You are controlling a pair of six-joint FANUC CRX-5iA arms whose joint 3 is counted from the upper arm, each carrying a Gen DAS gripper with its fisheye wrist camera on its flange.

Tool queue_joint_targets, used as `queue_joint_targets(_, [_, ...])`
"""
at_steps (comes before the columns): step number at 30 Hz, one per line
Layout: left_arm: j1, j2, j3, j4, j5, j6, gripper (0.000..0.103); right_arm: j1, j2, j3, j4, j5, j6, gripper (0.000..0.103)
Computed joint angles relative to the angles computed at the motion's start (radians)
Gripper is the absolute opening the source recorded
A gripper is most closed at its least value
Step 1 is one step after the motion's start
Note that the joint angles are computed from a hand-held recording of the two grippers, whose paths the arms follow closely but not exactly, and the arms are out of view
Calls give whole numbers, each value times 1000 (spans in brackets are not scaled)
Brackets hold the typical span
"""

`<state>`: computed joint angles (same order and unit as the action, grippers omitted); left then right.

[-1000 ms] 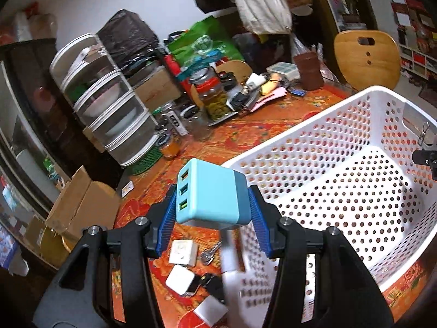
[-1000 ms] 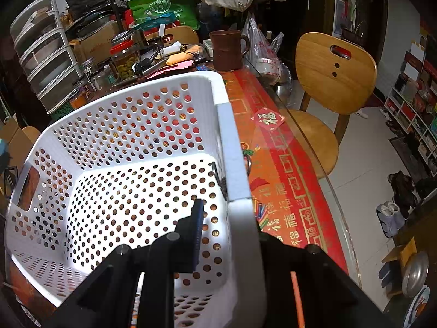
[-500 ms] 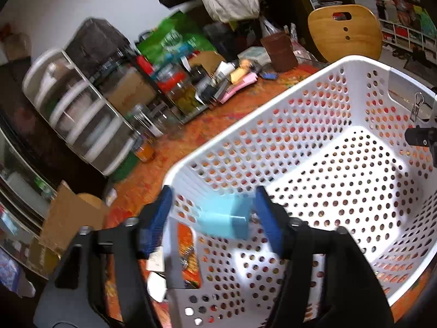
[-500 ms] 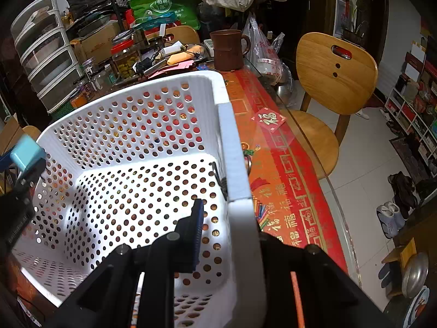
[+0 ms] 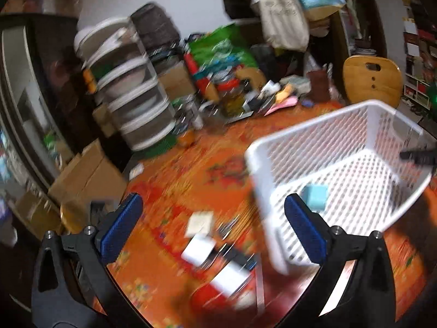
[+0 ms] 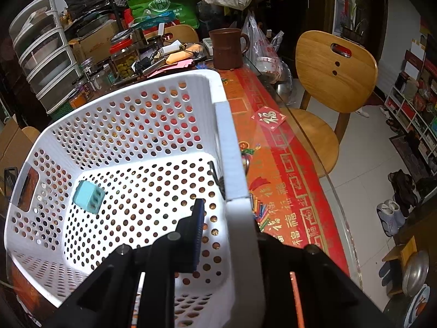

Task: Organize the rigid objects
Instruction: 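Carry the light-blue charger into the basket and open the left tool, then grasp the pink Hello Kitty charger with the left tool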

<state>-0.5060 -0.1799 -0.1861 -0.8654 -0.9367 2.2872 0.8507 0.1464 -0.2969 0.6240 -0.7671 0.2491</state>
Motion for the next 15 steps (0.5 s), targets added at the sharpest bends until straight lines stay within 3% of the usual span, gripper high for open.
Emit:
queue_joint_targets(6, [207,-113,-222,202,104,-106,102,1,0,0,1,-3,-1,17])
queue_joint_targets(10, [353,-172,-388,425,270,-233,102,1,0,0,3,-6,-5,17])
queue_joint_targets(12, [354,-177,-424,450,304,-236,102,0,0,2,-2,-8,-2,17])
queue_joint_targets(15, [291,-151,-419,372,300,-128,102,0,-1,4,-10,-7,6,17])
